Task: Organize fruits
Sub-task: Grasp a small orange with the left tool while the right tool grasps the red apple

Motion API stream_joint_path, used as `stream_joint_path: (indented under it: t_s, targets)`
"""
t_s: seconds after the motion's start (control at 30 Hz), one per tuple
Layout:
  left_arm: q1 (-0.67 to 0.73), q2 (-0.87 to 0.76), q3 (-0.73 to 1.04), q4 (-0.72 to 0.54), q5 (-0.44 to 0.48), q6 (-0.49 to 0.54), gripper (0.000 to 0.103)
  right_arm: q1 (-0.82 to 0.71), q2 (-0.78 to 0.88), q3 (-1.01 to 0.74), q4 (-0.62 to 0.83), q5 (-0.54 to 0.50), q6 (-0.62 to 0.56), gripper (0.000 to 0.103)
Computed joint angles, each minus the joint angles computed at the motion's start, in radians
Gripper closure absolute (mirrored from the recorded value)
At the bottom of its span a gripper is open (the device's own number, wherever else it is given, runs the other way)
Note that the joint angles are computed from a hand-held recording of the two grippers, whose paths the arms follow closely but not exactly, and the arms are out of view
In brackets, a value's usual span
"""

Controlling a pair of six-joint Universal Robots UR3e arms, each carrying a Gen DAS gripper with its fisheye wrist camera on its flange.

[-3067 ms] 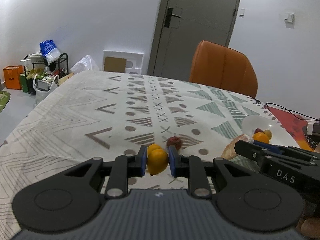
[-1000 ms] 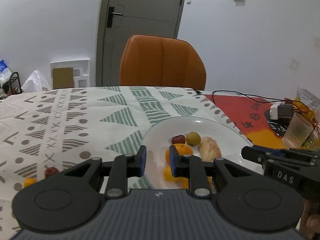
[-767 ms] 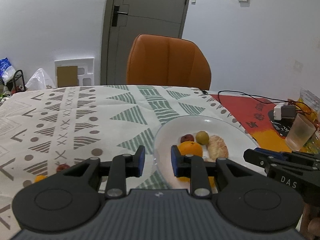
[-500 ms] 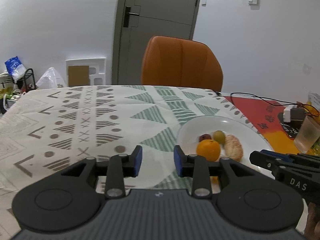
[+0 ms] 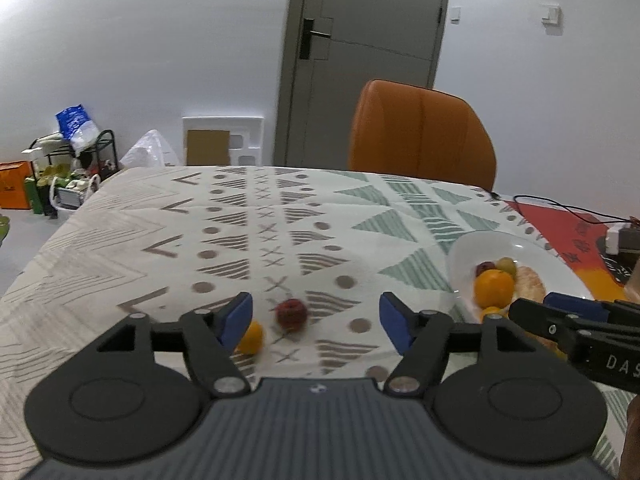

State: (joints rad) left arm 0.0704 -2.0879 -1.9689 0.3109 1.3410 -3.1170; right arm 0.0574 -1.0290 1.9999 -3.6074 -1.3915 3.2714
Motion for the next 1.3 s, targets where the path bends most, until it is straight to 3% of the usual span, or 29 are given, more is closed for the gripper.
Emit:
stream_joint_path:
  t_s: [0.2,0.47,0.73,0.9,1.2,1.3]
  targets:
    - [0.038,0.011,-0.045,0.045,0.004,0.009,0.023,0.037,0.033,-0.051,0.003,0.011,0.007,0.029]
    - [0.076,-0.001,-0.063,0.063,0.000,0.013,0.023,0.069,0.078,-0.119,0.006,0.023,0.009,0.011]
    - [0.085,-0.040,-0.049,0.075,0.000,0.006,0.023,0.090,0.108,-0.171,0.032,0.038,-0.004,0.000]
    - [0.101,-0.062,-0.034,0.066,-0.022,-0.001,0.029,0.094,0.125,-0.206,0.066,0.044,-0.004,0.000]
    - [0.123,-0.112,0.010,0.033,-0.067,-0.014,0.049,0.102,0.153,-0.267,0.126,0.059,-0.019,0.000]
    - [0.125,-0.129,0.027,0.023,-0.078,-0.026,0.061,0.106,0.160,-0.292,0.155,0.068,-0.033,0.000]
